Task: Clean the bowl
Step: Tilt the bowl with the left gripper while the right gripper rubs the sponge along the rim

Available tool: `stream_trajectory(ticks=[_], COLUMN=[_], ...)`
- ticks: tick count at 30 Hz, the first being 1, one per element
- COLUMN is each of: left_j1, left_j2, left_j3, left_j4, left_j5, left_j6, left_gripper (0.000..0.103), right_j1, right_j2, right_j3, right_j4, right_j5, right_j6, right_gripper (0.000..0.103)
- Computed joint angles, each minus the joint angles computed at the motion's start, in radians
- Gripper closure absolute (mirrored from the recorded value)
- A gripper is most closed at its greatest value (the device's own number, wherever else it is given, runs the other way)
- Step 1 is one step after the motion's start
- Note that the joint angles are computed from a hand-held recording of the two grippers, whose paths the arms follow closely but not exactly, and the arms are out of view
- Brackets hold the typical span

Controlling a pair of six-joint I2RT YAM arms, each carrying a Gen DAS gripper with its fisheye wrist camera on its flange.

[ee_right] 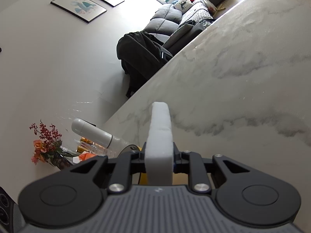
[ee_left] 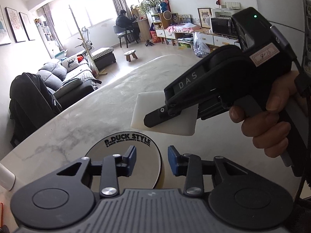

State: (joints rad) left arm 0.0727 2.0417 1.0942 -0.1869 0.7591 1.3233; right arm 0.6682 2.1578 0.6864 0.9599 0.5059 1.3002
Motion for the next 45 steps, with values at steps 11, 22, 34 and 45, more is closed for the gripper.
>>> stream_trajectory(ticks=[11,22,34,45], left_j1=[0.034,0.081,0.040,0.021], left_j2=[0.040,0.080,0.056,0.067], left_j3=[0.057,0.133,0.068,0.069], left_j4=[-0.138,-0.287,-0.199,-0.182], left_j5=[0.002,0.010,0.005,-0.049], left_j6=[0.165,0.310,0.240,0.229], left_gripper=[0.095,0.086,0.064,0.079], right_j1=[-0.015,-0.038,-0.045,-0.078], right_j2=[0.016,0.070,0.073,0.191], right_j3=[0.004,0.019,0.011,0.009], right_j4=[0.038,0.130,0.178,0.348], right_j5=[-0.029,-0.085,-0.106,-0.171], right_j6=[-0.009,0.008,-0.024,0.069], right_gripper=[0.080,0.080,0.080,0.080])
